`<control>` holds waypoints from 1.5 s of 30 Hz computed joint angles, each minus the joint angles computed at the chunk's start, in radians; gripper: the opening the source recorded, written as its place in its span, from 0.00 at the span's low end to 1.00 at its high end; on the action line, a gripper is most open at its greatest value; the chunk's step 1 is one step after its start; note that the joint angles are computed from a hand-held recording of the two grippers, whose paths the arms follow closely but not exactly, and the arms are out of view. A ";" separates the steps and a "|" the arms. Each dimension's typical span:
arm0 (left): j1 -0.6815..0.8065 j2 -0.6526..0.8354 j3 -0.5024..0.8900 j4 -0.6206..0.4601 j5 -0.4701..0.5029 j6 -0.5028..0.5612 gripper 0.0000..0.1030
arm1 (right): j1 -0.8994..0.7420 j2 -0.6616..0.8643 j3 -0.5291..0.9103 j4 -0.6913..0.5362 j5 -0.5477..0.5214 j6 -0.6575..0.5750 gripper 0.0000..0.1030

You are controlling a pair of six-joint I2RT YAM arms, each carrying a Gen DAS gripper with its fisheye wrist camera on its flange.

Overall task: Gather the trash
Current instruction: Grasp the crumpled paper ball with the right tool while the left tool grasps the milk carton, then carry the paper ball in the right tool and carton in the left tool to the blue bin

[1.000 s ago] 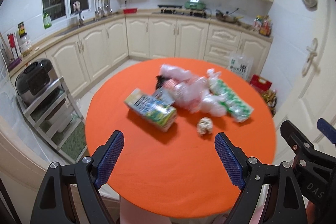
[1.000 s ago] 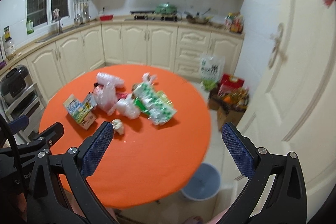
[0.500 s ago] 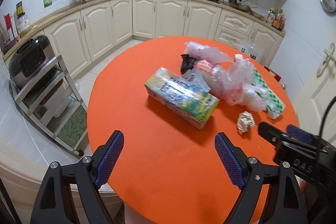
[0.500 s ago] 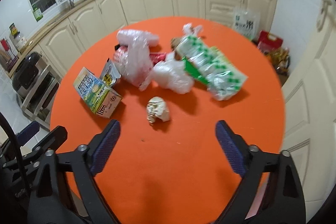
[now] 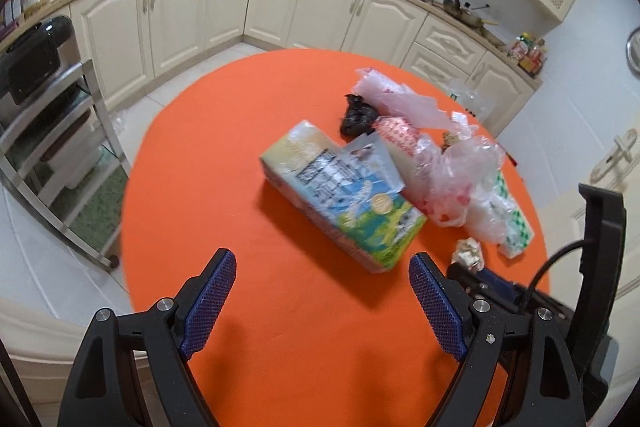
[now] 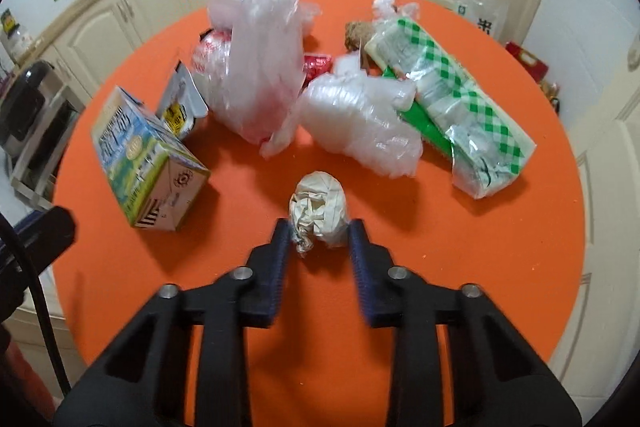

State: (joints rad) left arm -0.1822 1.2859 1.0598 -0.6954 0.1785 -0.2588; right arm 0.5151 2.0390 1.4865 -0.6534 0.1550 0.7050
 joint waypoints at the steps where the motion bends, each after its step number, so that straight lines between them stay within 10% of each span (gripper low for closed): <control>1: -0.013 0.011 0.016 0.000 0.000 -0.015 0.83 | -0.005 -0.013 -0.012 0.006 -0.001 0.000 0.26; 18: -0.064 0.332 0.237 0.015 -0.109 -0.423 0.83 | -0.116 -0.095 0.017 0.053 0.027 -0.196 0.26; 28: -0.082 0.390 0.292 -0.034 -0.144 -0.373 0.43 | -0.170 -0.022 0.081 0.043 -0.030 -0.220 0.26; 45: -0.303 0.062 0.152 -0.109 -0.400 -0.355 0.44 | -0.097 -0.283 -0.164 0.097 0.061 -0.121 0.26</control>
State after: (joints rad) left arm -0.4854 1.3475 1.2121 -0.8047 -0.2219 -0.6138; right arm 0.4180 1.7556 1.3224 -0.5569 0.2158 0.5845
